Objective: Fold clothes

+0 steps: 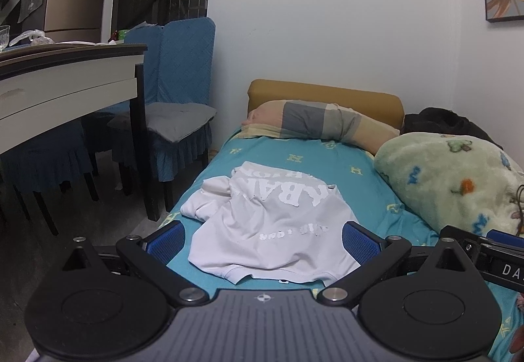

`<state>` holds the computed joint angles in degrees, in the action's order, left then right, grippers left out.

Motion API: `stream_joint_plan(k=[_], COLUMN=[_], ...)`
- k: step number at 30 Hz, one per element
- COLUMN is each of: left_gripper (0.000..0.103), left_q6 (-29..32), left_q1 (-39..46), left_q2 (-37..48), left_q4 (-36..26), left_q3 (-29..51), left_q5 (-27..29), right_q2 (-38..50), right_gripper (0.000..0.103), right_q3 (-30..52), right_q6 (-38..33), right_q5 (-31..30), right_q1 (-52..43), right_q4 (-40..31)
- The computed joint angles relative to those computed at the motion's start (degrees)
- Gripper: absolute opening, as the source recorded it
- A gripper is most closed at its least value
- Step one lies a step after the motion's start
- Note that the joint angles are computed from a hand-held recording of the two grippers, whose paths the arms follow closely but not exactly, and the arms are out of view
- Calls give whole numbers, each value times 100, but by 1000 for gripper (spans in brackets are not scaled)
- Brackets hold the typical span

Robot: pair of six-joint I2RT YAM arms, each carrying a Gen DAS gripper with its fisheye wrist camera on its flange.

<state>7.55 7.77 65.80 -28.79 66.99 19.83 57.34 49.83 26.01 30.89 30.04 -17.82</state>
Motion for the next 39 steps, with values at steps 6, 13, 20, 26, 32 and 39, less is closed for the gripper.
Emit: stream_joint_plan(k=[6,13,20,26,32,39], left_gripper=[103,103,103,103,101,90], left_q6=[27,16,-50,463,1303,2387], left_q1=[-63,-82,2,-100,-248,-293], left_q2=[-13,57,238,1562,3239,4142], left_q4=[-18,-7,22,-731,-1107,-454], left_q3=[-14,-23,124,1476,2553,2189], left_q5=[-70,-77,-44,-195,-667,-439], right_q2=[22,61,-44,436,2277,3446], right_gripper=[91,91,91,92,91,91], right_q3=[69,106,23,486,1650,1468], right_q6=[-58,49,308,96,-233,-595], right_q5=[194,257,45,-274,-2469,-2467], right_q1=[116,75,-150,-657,-1517,-1451], right_q4=[-30,-126,-121,210,290,979])
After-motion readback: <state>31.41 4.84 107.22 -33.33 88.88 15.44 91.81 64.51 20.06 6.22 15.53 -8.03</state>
